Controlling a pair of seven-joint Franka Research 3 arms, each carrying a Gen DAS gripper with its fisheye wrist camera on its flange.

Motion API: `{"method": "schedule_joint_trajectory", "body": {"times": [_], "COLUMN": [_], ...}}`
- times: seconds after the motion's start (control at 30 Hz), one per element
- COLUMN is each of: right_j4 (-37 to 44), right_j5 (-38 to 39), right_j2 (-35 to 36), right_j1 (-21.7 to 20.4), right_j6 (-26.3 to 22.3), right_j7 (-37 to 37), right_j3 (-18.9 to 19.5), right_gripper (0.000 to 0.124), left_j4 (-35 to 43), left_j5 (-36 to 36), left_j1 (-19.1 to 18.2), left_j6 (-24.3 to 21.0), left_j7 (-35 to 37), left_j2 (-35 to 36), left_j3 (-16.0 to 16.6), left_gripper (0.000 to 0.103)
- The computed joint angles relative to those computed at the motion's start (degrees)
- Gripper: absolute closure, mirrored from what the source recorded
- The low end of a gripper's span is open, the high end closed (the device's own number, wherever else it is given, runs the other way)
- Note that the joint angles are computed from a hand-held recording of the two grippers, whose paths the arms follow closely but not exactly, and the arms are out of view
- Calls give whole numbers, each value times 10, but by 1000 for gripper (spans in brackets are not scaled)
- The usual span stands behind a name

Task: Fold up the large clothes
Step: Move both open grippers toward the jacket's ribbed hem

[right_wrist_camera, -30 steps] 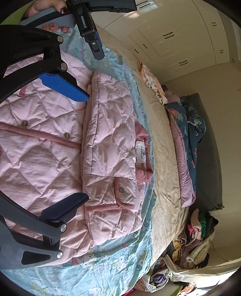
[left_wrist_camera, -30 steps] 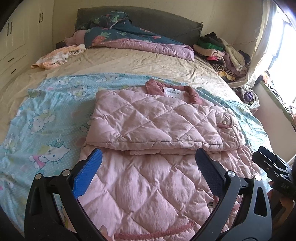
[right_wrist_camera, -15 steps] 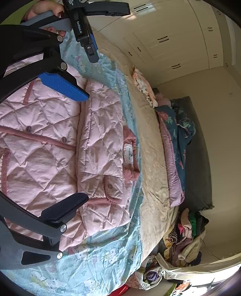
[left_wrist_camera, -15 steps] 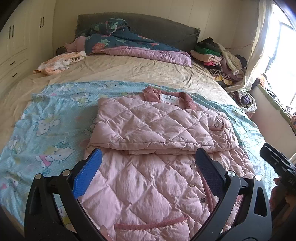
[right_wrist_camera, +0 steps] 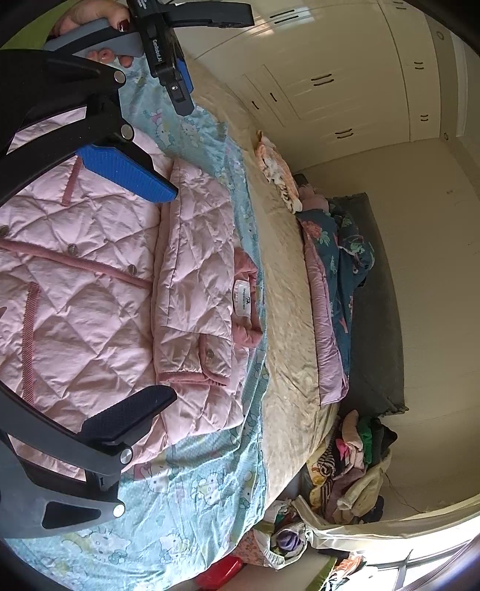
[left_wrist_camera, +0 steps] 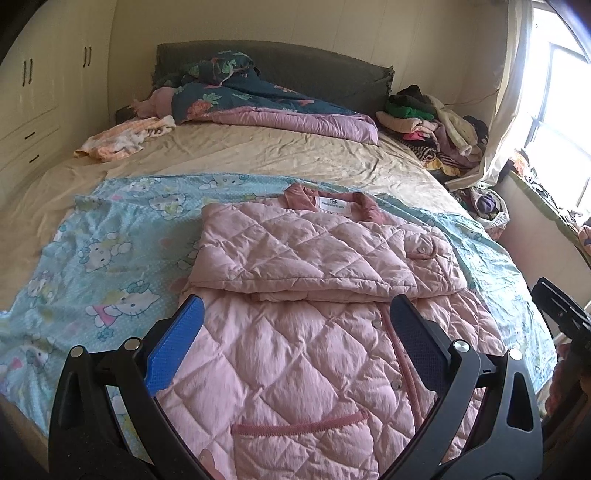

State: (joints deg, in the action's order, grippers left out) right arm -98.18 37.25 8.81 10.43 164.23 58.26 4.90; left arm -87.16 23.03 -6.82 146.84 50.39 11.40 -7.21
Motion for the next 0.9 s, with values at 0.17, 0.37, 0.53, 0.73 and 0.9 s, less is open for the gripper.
{"method": "schedule_joint_trajectory", "body": {"times": [0.17, 0.37, 0.53, 0.73, 0.9], "right_j4": [-25, -50, -68, -90, -107], "right_j5": [17, 43, 59, 69, 75], "right_j2": [-20, -39, -51, -67, -78], "right_j1": [-1, 0, 3, 6, 9], "right_j6": [13, 21, 25, 26, 30], "right_j7": [-16, -42, -61, -74, -83], "right_j3": [0, -4, -8, -16, -21], "right_gripper": [25, 25, 25, 25, 25], "left_j4": [-30, -70, -103, -129, -149], "left_j5": [13, 34, 48, 56, 68], "left_j1": [-3, -4, -2, 1, 3], "left_j6": [10, 21, 31, 28, 35], "left_j7": [-13, -40, -59, -71, -85], "left_j2": [-19, -43, -62, -76, -90], "left_j3": [0, -1, -4, -9, -10], "left_gripper": [8, 8, 8, 8, 8]}}
